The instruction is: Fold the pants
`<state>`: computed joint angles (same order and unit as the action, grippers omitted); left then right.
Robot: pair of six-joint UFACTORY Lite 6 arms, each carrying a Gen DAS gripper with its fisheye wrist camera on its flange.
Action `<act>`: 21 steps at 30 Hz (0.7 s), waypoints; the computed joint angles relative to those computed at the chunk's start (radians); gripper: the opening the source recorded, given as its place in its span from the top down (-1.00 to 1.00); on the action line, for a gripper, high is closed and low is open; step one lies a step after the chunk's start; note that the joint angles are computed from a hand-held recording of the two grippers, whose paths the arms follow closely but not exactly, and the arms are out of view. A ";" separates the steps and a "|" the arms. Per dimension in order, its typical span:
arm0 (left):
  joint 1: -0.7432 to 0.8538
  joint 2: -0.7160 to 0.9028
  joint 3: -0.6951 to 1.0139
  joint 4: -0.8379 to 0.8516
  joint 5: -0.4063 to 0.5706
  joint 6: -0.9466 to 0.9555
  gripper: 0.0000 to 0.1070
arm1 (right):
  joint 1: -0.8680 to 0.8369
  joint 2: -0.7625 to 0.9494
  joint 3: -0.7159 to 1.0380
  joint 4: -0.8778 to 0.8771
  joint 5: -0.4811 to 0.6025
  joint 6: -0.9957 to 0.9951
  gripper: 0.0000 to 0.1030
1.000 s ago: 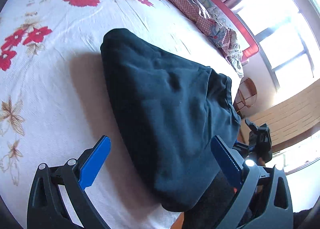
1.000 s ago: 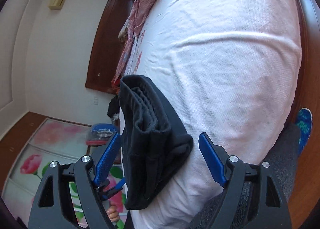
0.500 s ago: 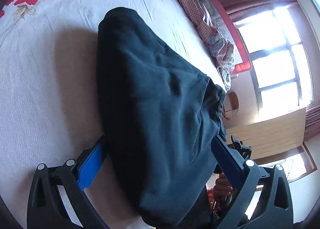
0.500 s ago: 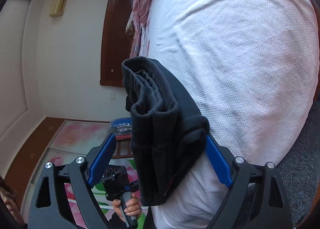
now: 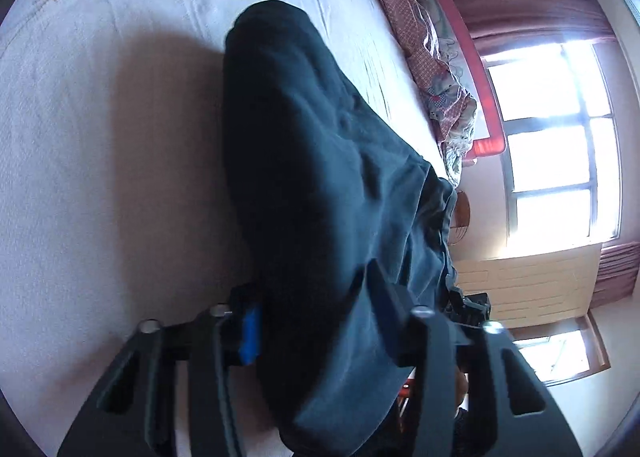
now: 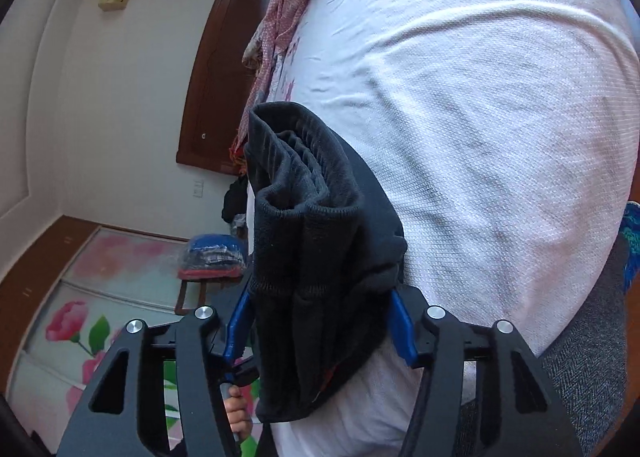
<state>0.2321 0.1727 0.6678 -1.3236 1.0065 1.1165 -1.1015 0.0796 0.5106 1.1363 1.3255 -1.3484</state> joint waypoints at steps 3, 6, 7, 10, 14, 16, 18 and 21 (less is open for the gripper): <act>0.004 0.022 0.013 -0.002 0.007 -0.021 0.60 | 0.024 -0.075 -0.001 0.015 0.025 0.059 0.10; -0.015 -0.031 0.009 -0.029 0.012 -0.043 0.64 | 0.034 -0.213 0.004 0.004 0.079 0.124 0.13; -0.008 -0.047 0.018 -0.032 0.034 -0.056 0.64 | 0.061 -0.249 0.017 0.015 0.082 0.146 0.15; 0.017 -0.080 0.091 -0.017 0.093 -0.105 0.64 | 0.167 -0.305 0.077 0.090 0.083 0.217 0.21; 0.058 -0.059 0.288 0.027 0.163 -0.185 0.64 | 0.386 -0.277 0.195 0.240 -0.013 0.274 0.26; 0.086 -0.021 0.425 0.069 0.181 -0.233 0.64 | 0.502 -0.218 0.253 0.331 -0.068 0.266 0.43; 0.120 0.045 0.577 0.112 0.190 -0.258 0.64 | 0.635 -0.154 0.306 0.393 -0.168 0.239 0.47; 0.194 0.184 0.781 0.202 0.206 -0.274 0.64 | 0.798 -0.041 0.335 0.477 -0.260 0.234 0.47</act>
